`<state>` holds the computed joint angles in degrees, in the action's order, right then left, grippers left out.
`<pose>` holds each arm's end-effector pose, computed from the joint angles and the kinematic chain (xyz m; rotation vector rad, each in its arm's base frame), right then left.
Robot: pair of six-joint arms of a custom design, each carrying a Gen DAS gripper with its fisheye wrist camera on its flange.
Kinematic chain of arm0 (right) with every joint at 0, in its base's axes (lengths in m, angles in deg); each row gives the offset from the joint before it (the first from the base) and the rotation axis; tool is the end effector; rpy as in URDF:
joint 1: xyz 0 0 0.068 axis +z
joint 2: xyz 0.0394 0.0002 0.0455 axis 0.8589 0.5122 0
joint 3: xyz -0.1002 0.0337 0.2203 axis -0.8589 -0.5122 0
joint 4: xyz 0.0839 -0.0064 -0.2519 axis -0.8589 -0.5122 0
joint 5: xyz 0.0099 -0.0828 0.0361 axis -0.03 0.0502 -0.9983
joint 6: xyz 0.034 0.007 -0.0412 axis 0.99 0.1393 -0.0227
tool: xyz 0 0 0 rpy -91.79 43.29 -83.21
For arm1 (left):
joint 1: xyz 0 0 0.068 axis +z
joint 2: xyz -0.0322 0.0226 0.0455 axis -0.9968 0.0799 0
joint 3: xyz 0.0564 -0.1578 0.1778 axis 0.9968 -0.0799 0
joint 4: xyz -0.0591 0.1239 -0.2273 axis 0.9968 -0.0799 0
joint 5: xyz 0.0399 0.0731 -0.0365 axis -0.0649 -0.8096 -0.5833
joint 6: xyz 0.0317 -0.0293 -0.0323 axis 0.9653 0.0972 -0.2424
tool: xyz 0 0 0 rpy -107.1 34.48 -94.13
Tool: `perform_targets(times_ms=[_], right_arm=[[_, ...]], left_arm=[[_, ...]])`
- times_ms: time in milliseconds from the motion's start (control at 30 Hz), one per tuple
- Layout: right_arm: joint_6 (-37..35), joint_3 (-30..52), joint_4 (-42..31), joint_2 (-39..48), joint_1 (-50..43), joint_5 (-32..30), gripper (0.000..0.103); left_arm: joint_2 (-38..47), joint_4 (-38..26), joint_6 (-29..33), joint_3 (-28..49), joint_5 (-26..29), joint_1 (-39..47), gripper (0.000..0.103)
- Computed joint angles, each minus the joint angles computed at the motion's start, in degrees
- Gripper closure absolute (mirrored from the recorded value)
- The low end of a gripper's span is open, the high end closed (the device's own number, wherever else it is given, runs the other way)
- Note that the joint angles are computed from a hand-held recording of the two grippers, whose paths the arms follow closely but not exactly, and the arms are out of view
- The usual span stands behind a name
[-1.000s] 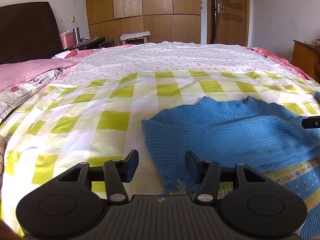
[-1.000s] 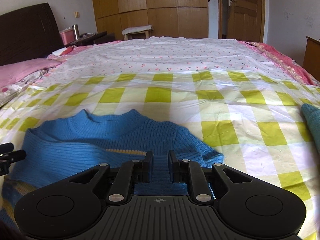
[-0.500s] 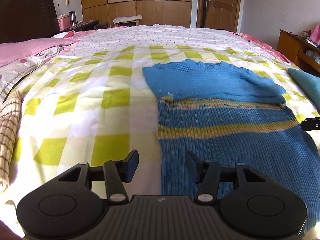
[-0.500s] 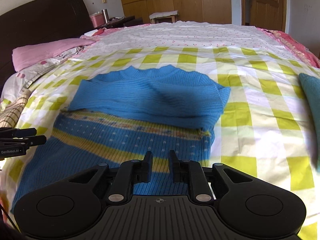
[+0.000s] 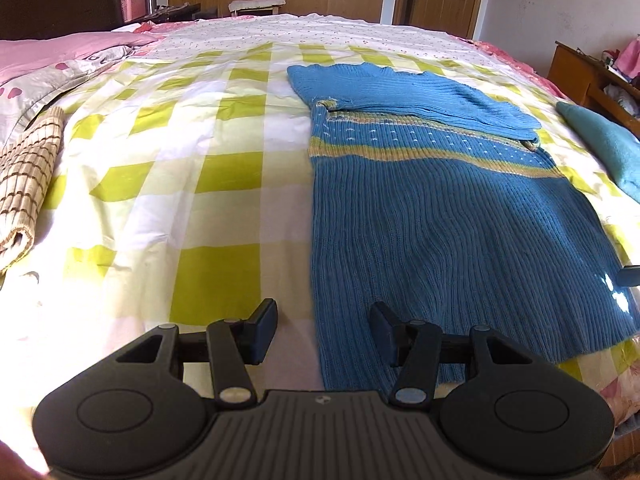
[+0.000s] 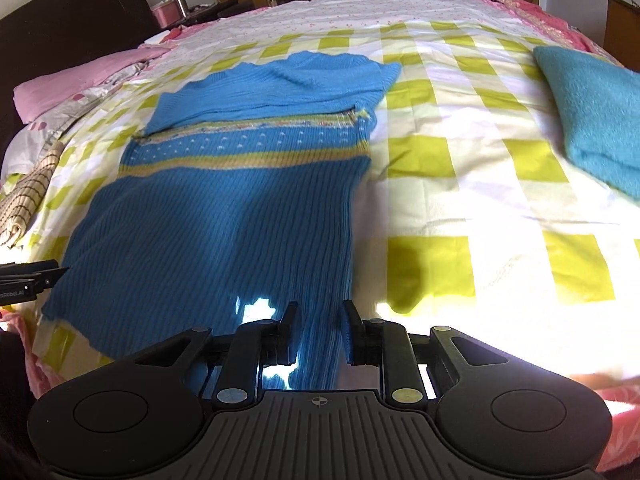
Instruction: Fold small clothes
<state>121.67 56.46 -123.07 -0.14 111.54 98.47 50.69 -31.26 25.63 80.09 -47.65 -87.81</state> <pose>0.1442 0.1567 0.1375 0.5467 2.4420 0.0658 0.3340 -0.0290 0.1163 0.7298 2.3522 -0.3921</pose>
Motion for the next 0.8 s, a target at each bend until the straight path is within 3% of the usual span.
perform_targets(times_ms=[367,800], right_arm=[[3.69,-2.87,2.71,-2.72,1.64,-3.06,0.079],[8.37,-6.73,2.83,-8.90,1.68,-5.89,0.079]], left_arm=[[-0.29,-4.31,0.59,0.69,4.20,1.02,0.068],[2.01,-7.85,2.18,3.59,6.49,1.52,0.069]])
